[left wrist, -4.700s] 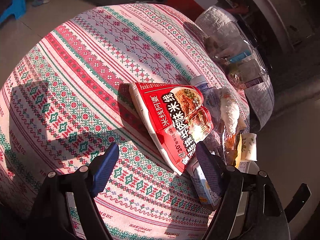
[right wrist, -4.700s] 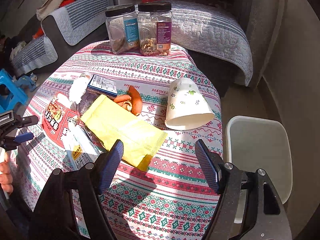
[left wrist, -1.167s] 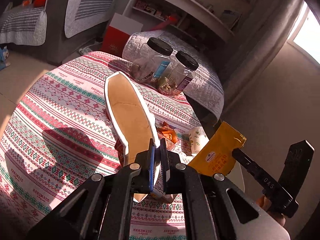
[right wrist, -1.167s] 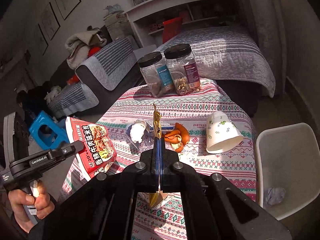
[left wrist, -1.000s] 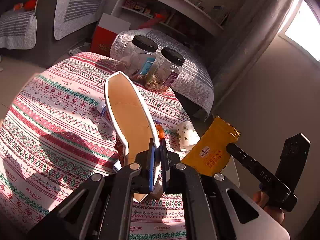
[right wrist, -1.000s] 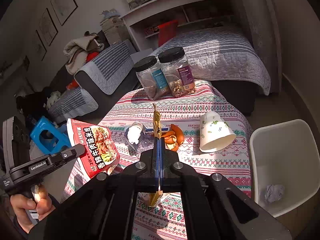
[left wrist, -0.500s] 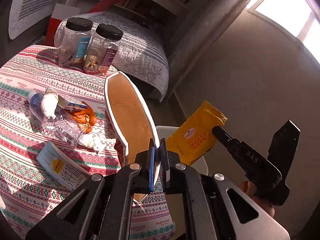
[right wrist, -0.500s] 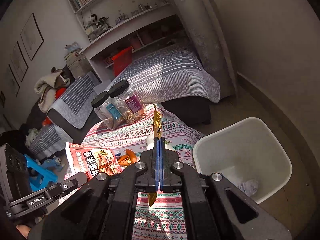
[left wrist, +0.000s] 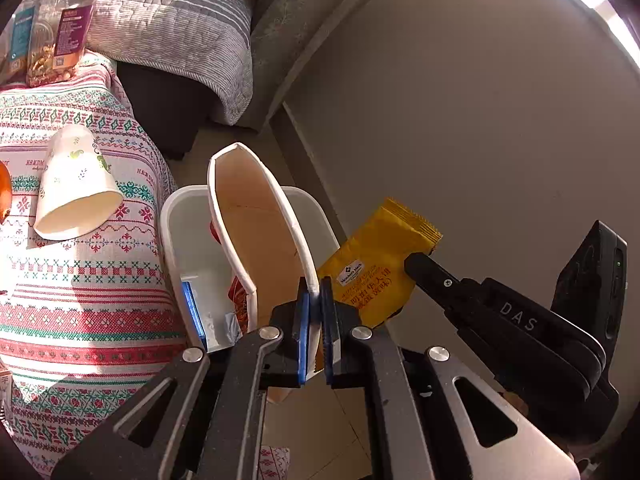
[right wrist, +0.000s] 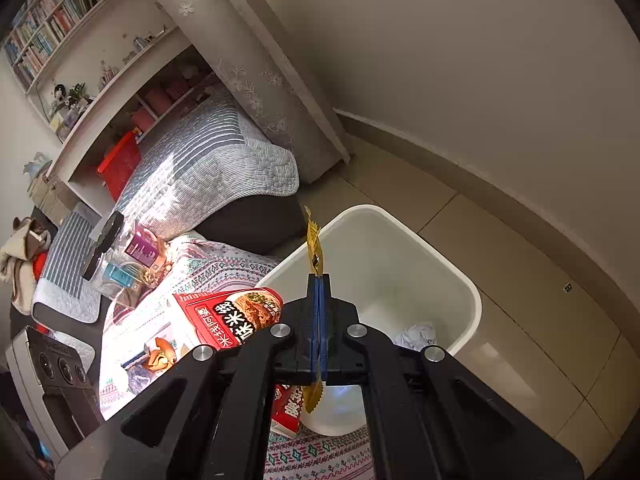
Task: Collect trash
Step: 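Carry the yellow wrapper and red noodle cup over the bin and release them, then move the right gripper back over the table toward the white paper cup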
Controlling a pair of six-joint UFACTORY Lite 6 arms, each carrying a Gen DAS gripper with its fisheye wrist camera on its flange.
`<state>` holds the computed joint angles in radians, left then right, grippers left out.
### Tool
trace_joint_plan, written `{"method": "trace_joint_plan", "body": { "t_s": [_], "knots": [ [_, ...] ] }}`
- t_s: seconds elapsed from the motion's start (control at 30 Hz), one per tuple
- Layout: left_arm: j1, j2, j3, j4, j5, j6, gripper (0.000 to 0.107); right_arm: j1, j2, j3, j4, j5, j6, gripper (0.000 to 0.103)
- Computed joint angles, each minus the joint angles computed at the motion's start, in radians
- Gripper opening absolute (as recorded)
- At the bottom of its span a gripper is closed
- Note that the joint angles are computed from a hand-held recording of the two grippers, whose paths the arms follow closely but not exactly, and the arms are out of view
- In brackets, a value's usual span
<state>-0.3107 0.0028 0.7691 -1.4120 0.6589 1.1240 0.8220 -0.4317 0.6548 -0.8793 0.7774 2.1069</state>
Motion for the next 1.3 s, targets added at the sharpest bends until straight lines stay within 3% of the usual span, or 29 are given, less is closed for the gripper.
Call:
{"method": "trace_joint_plan", "body": {
  "t_s": [0.07, 0.1, 0.17, 0.27, 0.5, 0.67, 0.87, 1.03, 1.3],
  "knots": [
    [-0.019, 0.056, 0.017, -0.027, -0.002, 0.011, 0.009, -0.019, 0.024, 0.000, -0.005, -0.008, 0.012, 0.009],
    [-0.022, 0.072, 0.025, -0.017, -0.007, 0.000, 0.014, -0.038, 0.028, 0.001, 0.023, -0.028, -0.015, 0.029],
    [-0.011, 0.054, 0.000, -0.036, -0.015, 0.039, 0.040, -0.023, 0.033, 0.002, 0.005, -0.003, 0.028, 0.051],
    [0.041, 0.008, -0.034, 0.005, -0.004, 0.044, 0.042, -0.012, 0.034, 0.006, -0.019, 0.010, 0.053, 0.051],
    [0.314, -0.119, -0.060, 0.303, 0.077, -0.089, 0.052, -0.012, 0.099, 0.050, -0.018, -0.047, 0.030, 0.051],
    [0.562, -0.146, 0.027, 0.505, 0.158, -0.116, 0.056, 0.020, 0.203, 0.144, -0.010, -0.049, -0.033, 0.053],
    [0.814, 0.003, 0.280, 0.664, 0.225, -0.136, 0.061, 0.051, 0.367, 0.301, 0.007, -0.040, -0.158, 0.058],
    [0.964, 0.144, 0.435, 0.685, 0.253, -0.098, 0.062, 0.061, 0.485, 0.413, 0.019, -0.103, -0.248, 0.065],
    [1.015, 0.297, 0.550, 0.673, 0.273, -0.111, 0.063, 0.110, 0.758, 0.702, 0.093, -0.108, -0.464, 0.073]
  ]
}}
